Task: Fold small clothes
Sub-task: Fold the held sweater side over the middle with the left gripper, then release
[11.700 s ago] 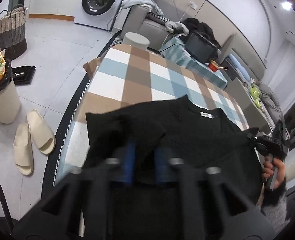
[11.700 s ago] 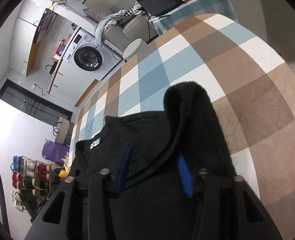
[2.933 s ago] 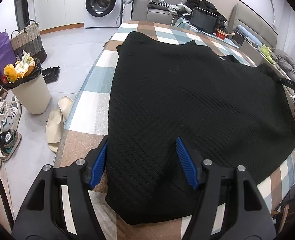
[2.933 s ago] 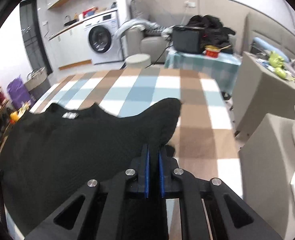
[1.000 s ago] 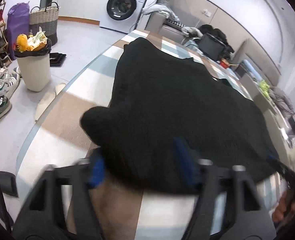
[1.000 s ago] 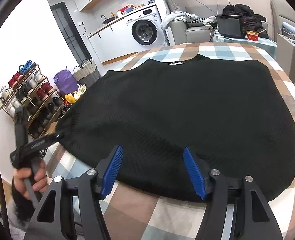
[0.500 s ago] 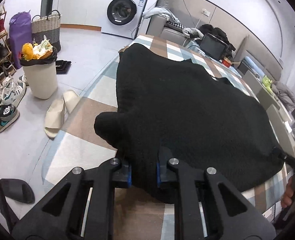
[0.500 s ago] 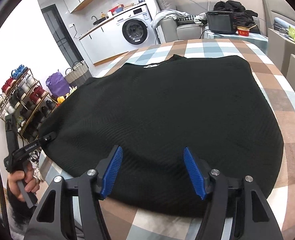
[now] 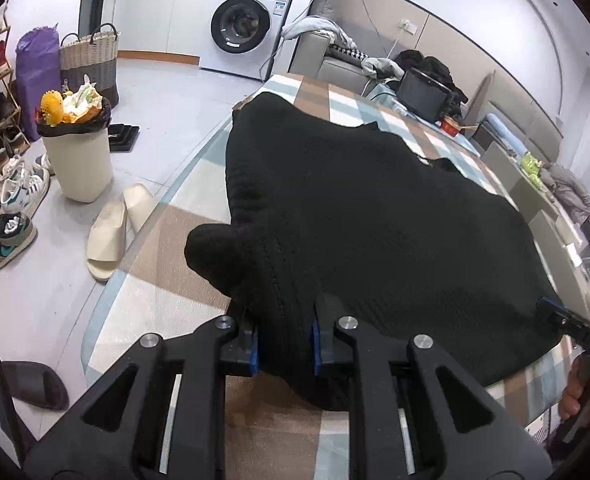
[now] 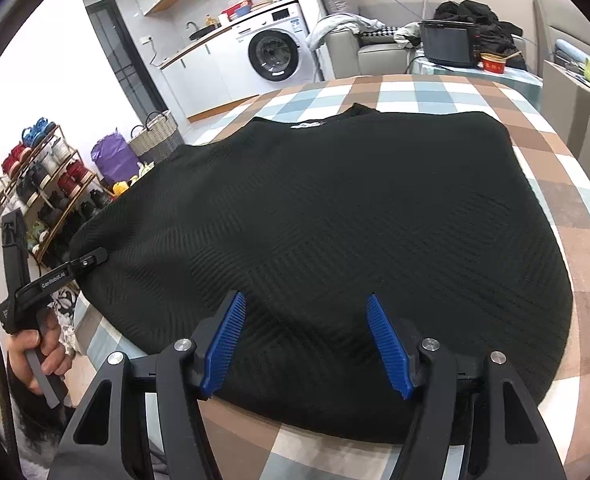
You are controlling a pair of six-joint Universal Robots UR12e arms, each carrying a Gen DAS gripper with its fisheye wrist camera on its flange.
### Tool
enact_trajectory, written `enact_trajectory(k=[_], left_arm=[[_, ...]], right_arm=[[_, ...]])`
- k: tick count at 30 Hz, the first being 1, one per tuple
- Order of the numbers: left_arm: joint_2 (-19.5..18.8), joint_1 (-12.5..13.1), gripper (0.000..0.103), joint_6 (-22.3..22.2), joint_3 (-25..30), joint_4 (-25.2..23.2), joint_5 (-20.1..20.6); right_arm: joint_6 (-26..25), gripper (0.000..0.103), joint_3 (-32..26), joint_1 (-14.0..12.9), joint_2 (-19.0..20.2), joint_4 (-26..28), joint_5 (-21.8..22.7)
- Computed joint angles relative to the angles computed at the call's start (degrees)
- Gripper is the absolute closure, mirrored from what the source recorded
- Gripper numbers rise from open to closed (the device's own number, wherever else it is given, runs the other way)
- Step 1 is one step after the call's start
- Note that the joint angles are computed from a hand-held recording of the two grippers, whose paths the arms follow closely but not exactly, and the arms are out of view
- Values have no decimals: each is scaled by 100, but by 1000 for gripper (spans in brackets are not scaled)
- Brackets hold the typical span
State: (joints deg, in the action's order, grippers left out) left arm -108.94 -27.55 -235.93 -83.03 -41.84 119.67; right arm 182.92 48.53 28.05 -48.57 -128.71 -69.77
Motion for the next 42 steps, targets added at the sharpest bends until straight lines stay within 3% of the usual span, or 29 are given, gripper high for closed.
enact_trajectory(k=[3,5,9,10,11,15,20,24,27,31,33,36,38,42], left_arm=[[-34,-36,80,-66,51,-245,89],[-50,-43,64,-137,64,-345,134],[-88,-13,60,-222,36,-272,147],[-99,1,65,-219,48,-305,142],[-122,11,83,-212,93,-373,151],[-165,63,91,22,176,-199,73],[-375,9,91,826,660,-137,345],[-894,-89,91,1908,1562,99,307],[-1439,-198,91,2794,2433,206,-8],[-2063,-246,90,3383,3443,-235,-1015],[-2265,-244,86,3515,3792,-786,-1563],[-2129,-229,66,3627,3476,-631,-2120],[-1977,-282,45,3664,3197,-384,-1990],[-1559,-309,35,3610,2514,229,-1879]], right_arm=[[-72,38,-6,11,4,52,45],[-110,38,-29,8,23,102,51],[-167,38,-51,28,39,168,-4],[-196,38,-58,34,44,187,-22],[-214,38,-59,40,45,201,-37],[-247,38,-74,49,61,217,-68],[-169,38,-11,26,45,122,-11],[-60,38,69,-8,-2,5,54],[93,38,160,-52,-63,-186,3],[431,38,303,-155,-146,-433,-155],[522,38,373,-190,-188,-462,-259],[715,38,515,-276,-270,-434,-403],[823,38,601,-359,-319,-479,-162],[854,38,551,-397,-336,-540,-165]])
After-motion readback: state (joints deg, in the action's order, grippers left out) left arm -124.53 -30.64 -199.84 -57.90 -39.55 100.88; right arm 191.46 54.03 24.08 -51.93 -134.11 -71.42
